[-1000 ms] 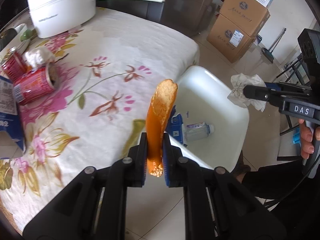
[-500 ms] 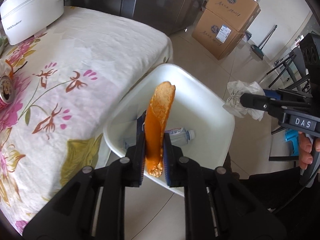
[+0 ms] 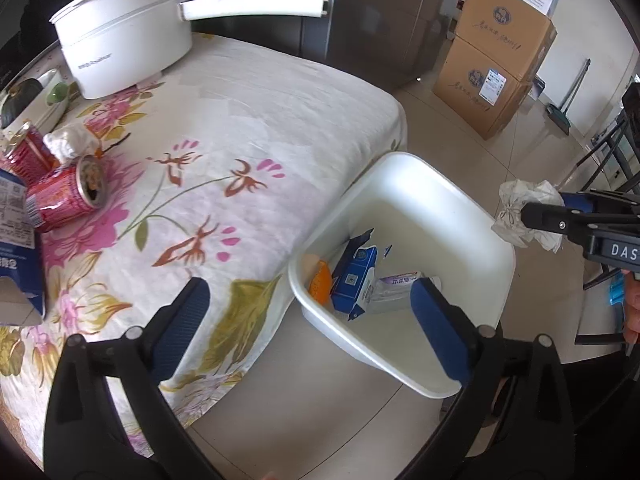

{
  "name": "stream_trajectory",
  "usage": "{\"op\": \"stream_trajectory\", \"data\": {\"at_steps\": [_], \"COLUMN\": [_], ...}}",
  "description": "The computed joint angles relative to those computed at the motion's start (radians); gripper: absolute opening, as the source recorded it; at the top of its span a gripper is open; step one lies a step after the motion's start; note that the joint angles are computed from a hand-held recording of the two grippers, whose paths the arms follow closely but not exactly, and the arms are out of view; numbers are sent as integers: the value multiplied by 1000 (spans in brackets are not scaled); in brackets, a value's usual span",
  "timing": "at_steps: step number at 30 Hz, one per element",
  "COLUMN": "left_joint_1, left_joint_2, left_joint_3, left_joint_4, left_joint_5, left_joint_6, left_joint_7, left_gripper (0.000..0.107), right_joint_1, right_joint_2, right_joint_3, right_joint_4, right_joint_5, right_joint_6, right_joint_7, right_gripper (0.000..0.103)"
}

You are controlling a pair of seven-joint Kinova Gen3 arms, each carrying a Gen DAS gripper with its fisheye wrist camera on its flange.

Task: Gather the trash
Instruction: 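Carry the orange piece and paper to the white basin and release both, then return to the table and grasp the blue packet with the left tool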

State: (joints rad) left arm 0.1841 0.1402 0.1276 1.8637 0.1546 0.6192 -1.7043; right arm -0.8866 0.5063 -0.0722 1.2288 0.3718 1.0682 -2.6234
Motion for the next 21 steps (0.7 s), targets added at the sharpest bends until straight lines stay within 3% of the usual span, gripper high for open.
{"op": "stream_trajectory", "data": {"at_steps": [3, 5, 9, 14, 21], "left_joint_1": [-7, -11, -30, -70, -132], "left_joint_2": [-25, -41, -68, -108, -159], "left_joint_3": [-11, -18, -33, -55, -95], "left_joint_4": [13, 23, 38, 57, 78], "left_joint_5": [-11, -25, -46, -38, 0], "left_joint_6": [-4, -8, -3, 11, 31], "left_joint_7": [10, 19, 26, 4, -52], "left_gripper": [102, 102, 102, 102, 102], "right_joint_1": [-6, -10, -6, -29, -45], "right_joint_2": [9, 12, 22, 47, 70], "right_joint_3": [6, 13, 10, 21, 27], "right_joint_4": [-13, -19, -44, -89, -140], "right_joint_5": [3, 5, 0, 17, 21], "right_joint_6": [4, 3, 10, 40, 42], "right_joint_7": [-21, -48, -48, -50, -64], "right_gripper": [60, 86, 87, 102, 103]}}
